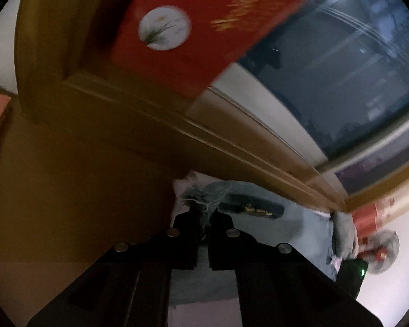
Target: Fold clothes
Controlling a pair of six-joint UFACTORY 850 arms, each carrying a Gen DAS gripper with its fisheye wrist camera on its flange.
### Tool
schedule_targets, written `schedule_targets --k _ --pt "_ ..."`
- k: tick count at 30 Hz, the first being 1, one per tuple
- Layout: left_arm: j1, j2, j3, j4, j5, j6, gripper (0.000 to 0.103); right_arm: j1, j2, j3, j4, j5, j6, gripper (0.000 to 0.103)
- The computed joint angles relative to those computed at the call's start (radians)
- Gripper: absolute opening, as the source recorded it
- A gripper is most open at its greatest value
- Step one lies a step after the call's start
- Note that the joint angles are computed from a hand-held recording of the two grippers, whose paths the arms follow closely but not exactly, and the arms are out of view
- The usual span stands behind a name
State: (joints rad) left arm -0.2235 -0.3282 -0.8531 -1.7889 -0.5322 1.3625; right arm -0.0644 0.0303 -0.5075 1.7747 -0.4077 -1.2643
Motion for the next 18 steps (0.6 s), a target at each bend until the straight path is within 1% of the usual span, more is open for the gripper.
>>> schedule_targets --k 2,4,5,7,8,9,10,11,13,14,15,16,17,18 --pt "-0.003 -0.053 -0.026 -0.039 0.005 0.007 0.005 -0.013 -0.044 -0.010 -0.004 -0.014 0.017 0.068" --pt "-0.018 -0.116 -0.076 -0.048 0.046 -0.013 0.005 -0.030 -0.060 0.002 0.007 -0.037 0.030 0.068" --pt "-0.026 -0.144 -0.097 -0.041 0.070 -0.038 0.005 -0.037 -0.046 0.020 0.025 -0.050 0.017 0.068" --pt "-0.030 -0.153 -0.104 -0.046 0.093 -0.060 0.007 -0.044 0.010 0.060 0.027 -0.050 0.004 0.068" --pt "-0.031 -0.153 -0.104 -0.037 0.104 -0.080 0.012 -0.052 0.043 0.083 0.030 -0.054 -0.003 0.068" --pt "-0.026 -0.141 -0.092 -0.033 0.104 -0.093 0.015 -0.077 0.097 0.122 0.039 -0.076 -0.013 0.068" --pt "-0.021 -0.126 -0.074 -0.045 0.100 -0.090 0.023 -0.104 0.154 0.160 0.045 -0.085 -0.015 0.068" --pt "-0.017 -0.093 -0.038 -0.096 0.094 -0.046 0.029 -0.140 0.216 0.197 0.063 -0.052 -0.010 0.068" --pt "-0.012 -0.005 0.058 -0.267 0.077 0.116 0.032 -0.221 0.339 0.263 0.069 0.012 0.019 0.068" --pt "-0.020 0.039 0.103 -0.327 0.067 0.197 0.036 -0.276 0.400 0.292 0.047 0.041 0.051 0.068" --pt "-0.032 0.081 0.144 -0.368 0.056 0.266 0.037 -0.353 0.449 0.315 -0.013 0.063 0.112 0.066" --pt "-0.045 0.124 0.182 -0.397 0.046 0.325 0.037 -0.406 0.463 0.316 -0.104 0.072 0.195 0.060" --pt "-0.065 0.152 0.204 -0.385 0.040 0.358 0.037 -0.468 0.457 0.311 -0.172 0.068 0.240 0.056" --pt "-0.092 0.165 0.209 -0.345 0.042 0.376 0.037 -0.527 0.443 0.304 -0.204 0.060 0.242 0.052"
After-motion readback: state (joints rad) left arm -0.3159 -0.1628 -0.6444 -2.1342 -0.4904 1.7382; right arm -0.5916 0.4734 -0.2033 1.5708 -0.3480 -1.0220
